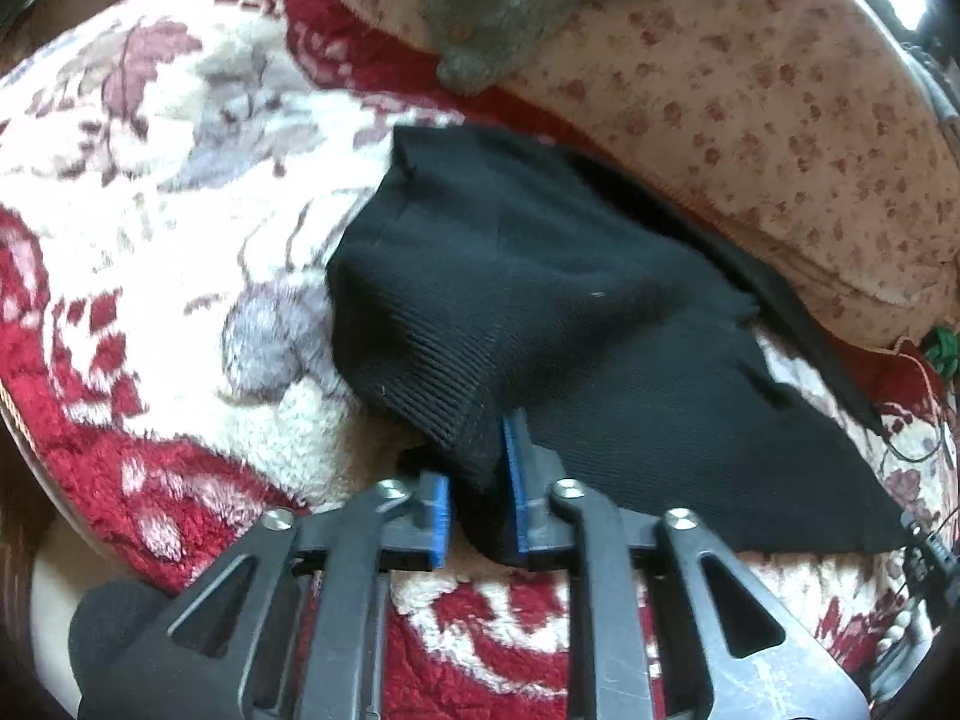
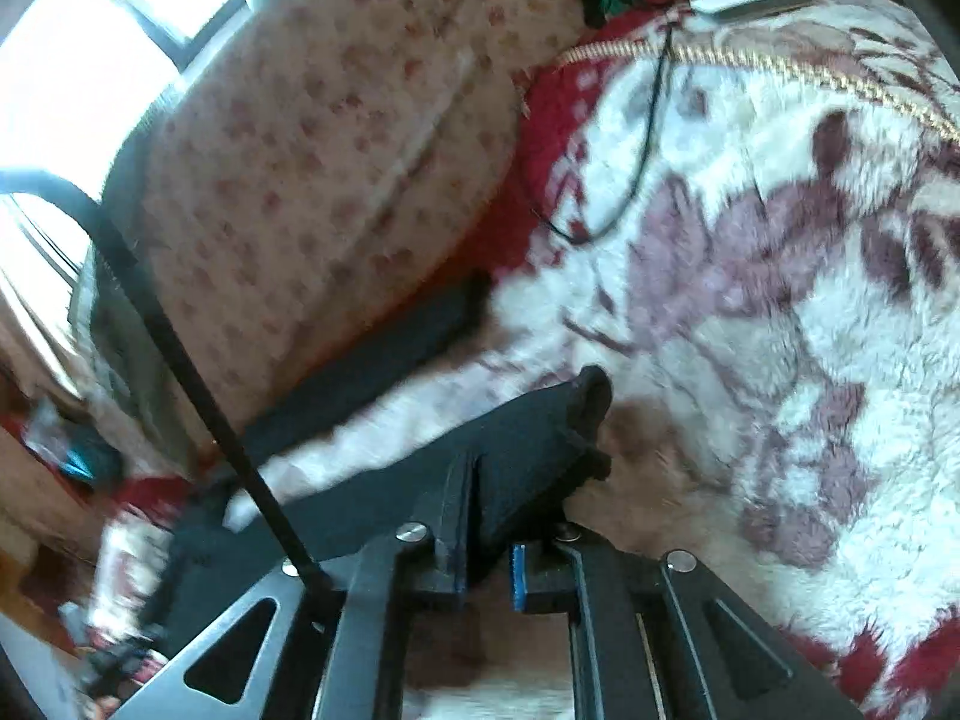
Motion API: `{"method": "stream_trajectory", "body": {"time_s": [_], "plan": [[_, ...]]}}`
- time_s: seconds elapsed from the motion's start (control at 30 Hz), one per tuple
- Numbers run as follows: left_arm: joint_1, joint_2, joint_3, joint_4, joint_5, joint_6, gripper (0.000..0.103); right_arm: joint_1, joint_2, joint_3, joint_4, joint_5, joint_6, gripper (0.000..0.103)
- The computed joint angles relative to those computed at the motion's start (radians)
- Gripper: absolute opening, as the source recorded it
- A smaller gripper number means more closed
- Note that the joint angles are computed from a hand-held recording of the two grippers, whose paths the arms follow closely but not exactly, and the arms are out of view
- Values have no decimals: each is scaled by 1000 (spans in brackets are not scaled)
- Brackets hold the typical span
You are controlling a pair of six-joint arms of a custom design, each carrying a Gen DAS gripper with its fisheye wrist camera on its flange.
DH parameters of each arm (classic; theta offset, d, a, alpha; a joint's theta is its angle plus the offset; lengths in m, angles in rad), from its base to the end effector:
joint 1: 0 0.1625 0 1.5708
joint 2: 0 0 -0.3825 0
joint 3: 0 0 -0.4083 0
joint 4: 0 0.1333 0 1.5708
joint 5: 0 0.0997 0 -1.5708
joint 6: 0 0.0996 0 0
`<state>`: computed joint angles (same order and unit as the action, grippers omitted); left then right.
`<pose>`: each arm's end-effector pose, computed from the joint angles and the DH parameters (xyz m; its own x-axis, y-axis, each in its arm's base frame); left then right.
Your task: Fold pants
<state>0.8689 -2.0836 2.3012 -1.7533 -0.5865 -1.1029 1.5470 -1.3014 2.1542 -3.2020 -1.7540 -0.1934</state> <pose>-0.0342 -0.3754 0.3491 -0.7580 -0.5099 -0.4067 -0.0693 0.6830 -0.7271 0.1030 -0.5128 0.2240 -0.9649 0.0116 0.2623 -0.1717 0.7276 -0.6641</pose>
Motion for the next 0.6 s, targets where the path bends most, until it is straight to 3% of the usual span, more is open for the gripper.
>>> {"method": "stream_trajectory", "body": {"time_s": [0.07,0.13,0.2,0.33,0.43,0.6], "plan": [[-5,-21,2,46,-1,-34,36,18,21,-23,48,-108,5,27],[-24,-60,10,87,-11,-41,37,26,20,-27,64,-169,-6,27],[-43,-97,5,162,-22,-65,47,34,3,-18,42,-215,-12,29],[-90,-155,-33,383,-15,-206,49,79,-29,-13,-26,-282,-50,29],[-120,-148,-88,602,37,-370,49,126,-32,-25,-38,-239,-84,30],[-94,-165,-98,527,72,-313,49,202,45,-86,77,-38,-166,33]]}}
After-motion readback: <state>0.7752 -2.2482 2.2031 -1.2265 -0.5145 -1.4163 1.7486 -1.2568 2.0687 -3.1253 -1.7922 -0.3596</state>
